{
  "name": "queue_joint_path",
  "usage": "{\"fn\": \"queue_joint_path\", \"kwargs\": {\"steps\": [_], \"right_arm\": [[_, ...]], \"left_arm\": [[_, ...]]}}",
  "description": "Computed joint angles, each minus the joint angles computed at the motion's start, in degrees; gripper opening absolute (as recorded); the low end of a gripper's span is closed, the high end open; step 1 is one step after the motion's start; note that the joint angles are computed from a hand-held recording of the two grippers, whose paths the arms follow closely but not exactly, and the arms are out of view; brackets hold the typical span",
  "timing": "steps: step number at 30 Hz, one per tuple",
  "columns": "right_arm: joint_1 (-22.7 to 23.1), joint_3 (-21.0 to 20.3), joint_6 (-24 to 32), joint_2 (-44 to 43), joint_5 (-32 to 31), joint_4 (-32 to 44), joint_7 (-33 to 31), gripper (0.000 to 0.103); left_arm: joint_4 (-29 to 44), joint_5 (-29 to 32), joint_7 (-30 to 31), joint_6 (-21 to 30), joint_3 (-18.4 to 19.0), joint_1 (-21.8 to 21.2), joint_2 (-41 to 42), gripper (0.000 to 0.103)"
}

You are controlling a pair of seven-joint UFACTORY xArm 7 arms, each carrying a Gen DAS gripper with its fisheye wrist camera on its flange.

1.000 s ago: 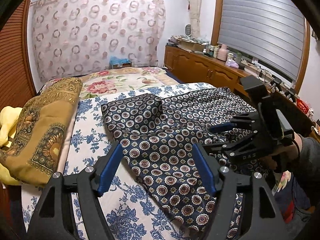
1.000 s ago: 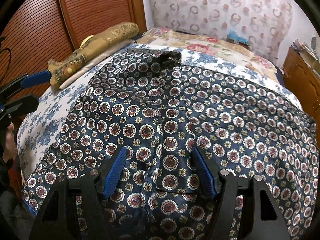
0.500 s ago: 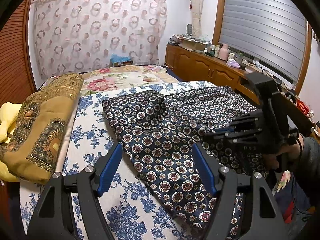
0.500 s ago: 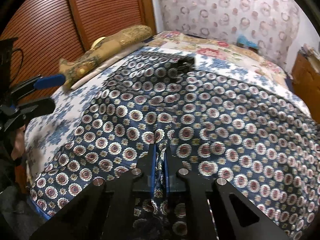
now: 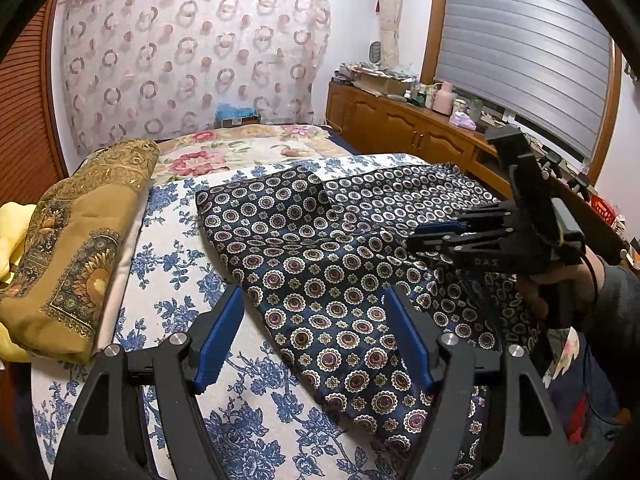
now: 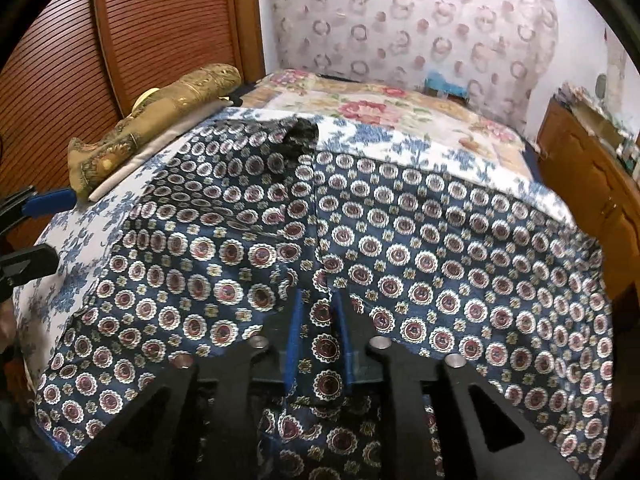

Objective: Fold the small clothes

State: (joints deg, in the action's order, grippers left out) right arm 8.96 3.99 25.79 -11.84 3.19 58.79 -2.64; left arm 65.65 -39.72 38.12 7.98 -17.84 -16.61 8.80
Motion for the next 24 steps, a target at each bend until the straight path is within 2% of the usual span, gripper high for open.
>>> {"fn": "queue_joint_path", "kwargs": {"steps": [1, 3, 5, 13, 14, 15, 16, 17, 24], "right_arm": [[0.6, -0.6, 0.1, 0.2, 1.9, 0.1, -1.2, 0.029], [2.1, -2.0, 0.4, 0.5, 6.7, 0.3, -4.8, 0.044], [2.1, -2.5, 0.8, 0.6, 8.9, 0.4, -6.5, 0.052], [3.0, -2.8, 2.4, 2.2, 15.9, 1.9, -13.6, 0.054], [2.6, -2.2, 2.2, 2.6, 14.9, 2.1, -13.1, 0.051], [2.6, -2.0, 2.2, 2.8, 14.9, 2.2, -13.6, 0.034], [2.9, -2.2, 2.4, 2.8, 16.1, 2.3, -15.1, 0.023], [3.1, -2.1, 2.4, 2.9, 17.0, 2.4, -16.1, 0.007], [3.8, -2.9, -1.6, -2.7, 20.4, -3.0, -19.4, 0.003]], "left_arm": [[0.0, -0.1, 0.1, 0.0, -0.1, 0.0, 0.0, 0.073], [-0.1, -0.4, 0.1, 0.0, -0.1, 0.1, 0.1, 0.073], [-0.2, -0.7, 0.2, -0.1, -0.2, 0.2, 0.2, 0.073], [-0.6, -1.8, 0.9, 0.0, -0.5, 0.3, 0.1, 0.074], [-0.7, -1.9, 0.9, 0.0, -0.5, 0.2, 0.1, 0.073], [-0.6, -1.7, 0.6, 0.1, -0.3, 0.1, 0.2, 0.074], [-0.6, -1.7, 0.6, 0.1, -0.3, 0.1, 0.1, 0.074], [-0.7, -1.7, 0.6, 0.1, -0.3, 0.1, 0.1, 0.074], [-0.3, -2.1, 0.8, 0.5, -0.3, 0.2, 0.5, 0.074]]}}
